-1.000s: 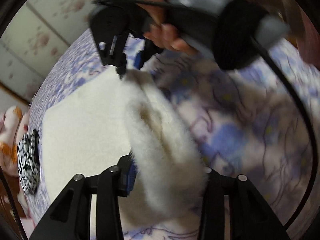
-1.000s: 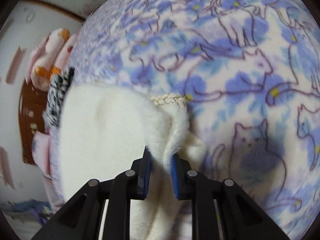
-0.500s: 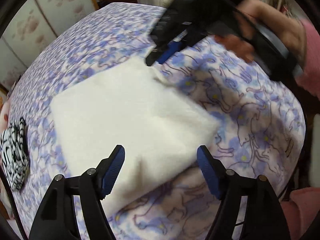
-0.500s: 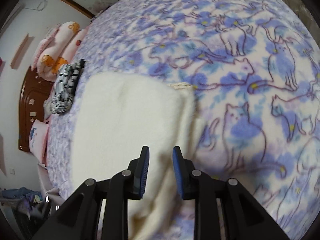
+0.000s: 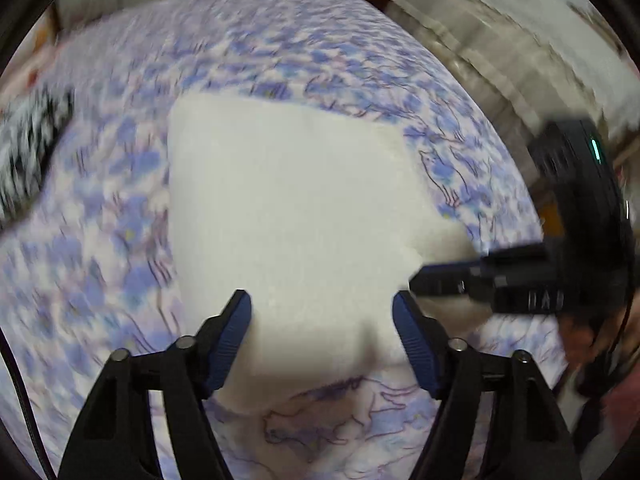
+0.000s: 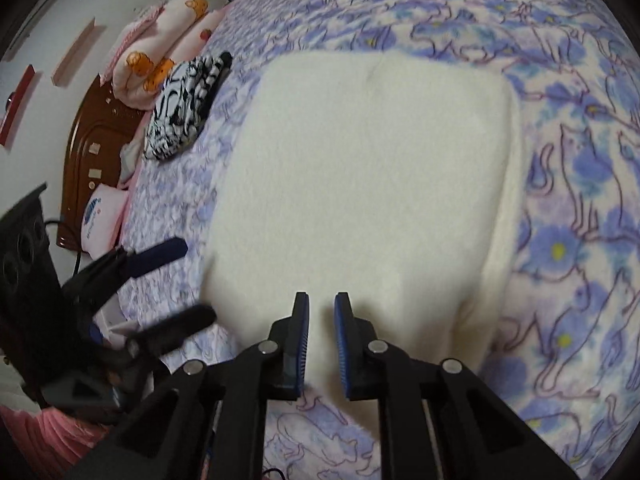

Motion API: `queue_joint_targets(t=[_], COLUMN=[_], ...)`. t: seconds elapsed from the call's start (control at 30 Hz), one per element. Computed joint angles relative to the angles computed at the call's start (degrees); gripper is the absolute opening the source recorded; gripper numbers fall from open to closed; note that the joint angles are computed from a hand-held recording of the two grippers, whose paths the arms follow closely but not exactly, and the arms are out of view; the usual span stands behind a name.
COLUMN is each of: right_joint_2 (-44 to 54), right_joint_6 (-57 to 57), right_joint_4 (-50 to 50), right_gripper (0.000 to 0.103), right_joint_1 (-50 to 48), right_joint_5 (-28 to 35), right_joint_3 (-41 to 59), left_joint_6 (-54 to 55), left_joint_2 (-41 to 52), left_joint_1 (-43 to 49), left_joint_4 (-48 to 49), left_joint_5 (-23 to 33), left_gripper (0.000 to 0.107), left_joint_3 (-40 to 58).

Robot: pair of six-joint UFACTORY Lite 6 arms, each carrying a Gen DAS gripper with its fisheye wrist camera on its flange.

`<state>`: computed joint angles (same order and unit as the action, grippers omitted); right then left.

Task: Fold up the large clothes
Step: 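Open both tools and reposition them along the folded cardigan edge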

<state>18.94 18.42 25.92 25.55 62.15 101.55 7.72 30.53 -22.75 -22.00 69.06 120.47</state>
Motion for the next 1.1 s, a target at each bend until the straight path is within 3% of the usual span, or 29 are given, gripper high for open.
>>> queue_joint_targets(t=[0.17, 0.23, 0.53, 0.7, 0.97, 1.0, 1.1], right_joint_2=[-6.1, -9.5, -24.6, -25.2, -23.8, -22.8, -22.2], right_joint_6=[5.7, 7.8, 20.0, 24.6, 24.7, 25.6, 27.1], right_joint_4=[-4.9, -5.1, -7.3, -9.0, -10.5, -12.5, -15.4], right_gripper=[0.011, 0.004, 0.002, 0.005, 0.005, 0.009, 0.059], right_joint_1=[2.2, 1.5, 1.7, 2.6, 0.8, 1.1, 1.8], right_joint_5=[-3.0, -4.2, -9.5, -7.7, -2.8, -0.6, 1.5], right_joint_3=[-9.8, -14.6, -29.9, -28.6, -25.6, -24.0, -22.8], left_joint_6=[4.8, 6.0, 5.2, 5.0, 0.1, -0.5, -0.5], left_joint_2=[-4.5, -5.1, -3.5, -1.3, 3.2, 3.3, 2.6], left_joint_1=[7.1, 9.2, 11.4, 13.4, 10.8, 10.6, 10.2], left_joint_4=[-10.5, -13.0, -6.0, -5.9, 0.5, 1.1, 1.4], left_joint_5=[-3.0, -2.3, 2.3, 4.3, 4.3, 3.7, 0.9], left_gripper=[0.050, 0.050, 0.050, 0.063, 0.071, 0.071, 0.071], left_joint_3=[-14.1, -15.8, -14.6, -14.2, -12.2, -12.6, -15.9])
